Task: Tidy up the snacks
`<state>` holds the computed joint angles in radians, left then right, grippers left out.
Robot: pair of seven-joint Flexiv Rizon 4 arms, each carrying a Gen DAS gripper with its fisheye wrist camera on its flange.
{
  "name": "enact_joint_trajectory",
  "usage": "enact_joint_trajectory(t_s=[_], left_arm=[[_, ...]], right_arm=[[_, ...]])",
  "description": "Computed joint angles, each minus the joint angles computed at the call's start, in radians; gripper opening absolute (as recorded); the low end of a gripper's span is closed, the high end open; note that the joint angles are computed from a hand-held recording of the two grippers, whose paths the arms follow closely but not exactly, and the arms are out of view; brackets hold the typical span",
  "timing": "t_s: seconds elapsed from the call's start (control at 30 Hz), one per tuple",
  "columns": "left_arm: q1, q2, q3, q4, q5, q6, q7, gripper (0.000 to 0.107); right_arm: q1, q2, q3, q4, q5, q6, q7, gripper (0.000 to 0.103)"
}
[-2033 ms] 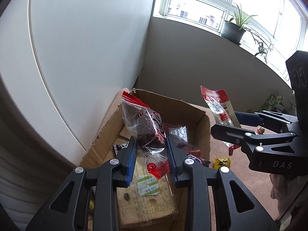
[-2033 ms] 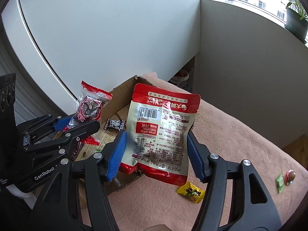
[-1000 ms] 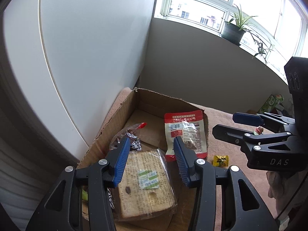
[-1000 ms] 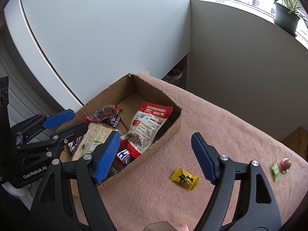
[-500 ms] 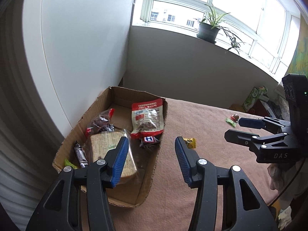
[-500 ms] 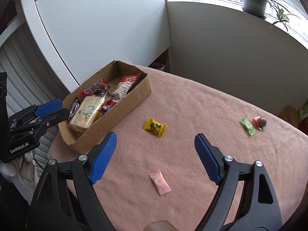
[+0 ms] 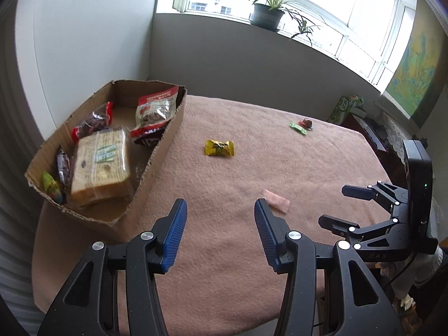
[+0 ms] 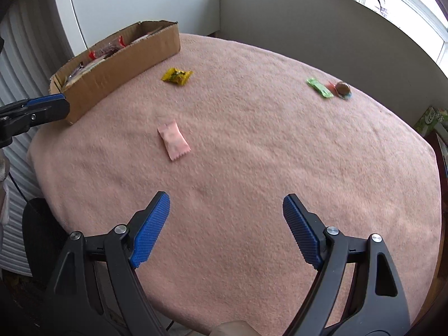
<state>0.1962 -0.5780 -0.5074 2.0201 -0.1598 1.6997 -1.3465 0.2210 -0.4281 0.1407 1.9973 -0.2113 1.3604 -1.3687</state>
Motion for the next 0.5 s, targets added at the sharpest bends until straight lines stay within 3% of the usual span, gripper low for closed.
enact_joint_trajectory(t_s=[0.13, 0.5], left_arm=[[0.001, -0.02, -0.007, 0.022, 0.0, 0.006, -0.016, 0.049], [0.006, -0.051, -0.023, -0.017, 0.024, -0.01, -0.027, 0.049]], right_arm=[[0.01, 0.014, -0.029, 0.046, -0.001, 0.059, 0.042, 0.085], [-0.036, -0.003, 0.068, 0.019, 0.055, 0.094, -0.003, 0.085]])
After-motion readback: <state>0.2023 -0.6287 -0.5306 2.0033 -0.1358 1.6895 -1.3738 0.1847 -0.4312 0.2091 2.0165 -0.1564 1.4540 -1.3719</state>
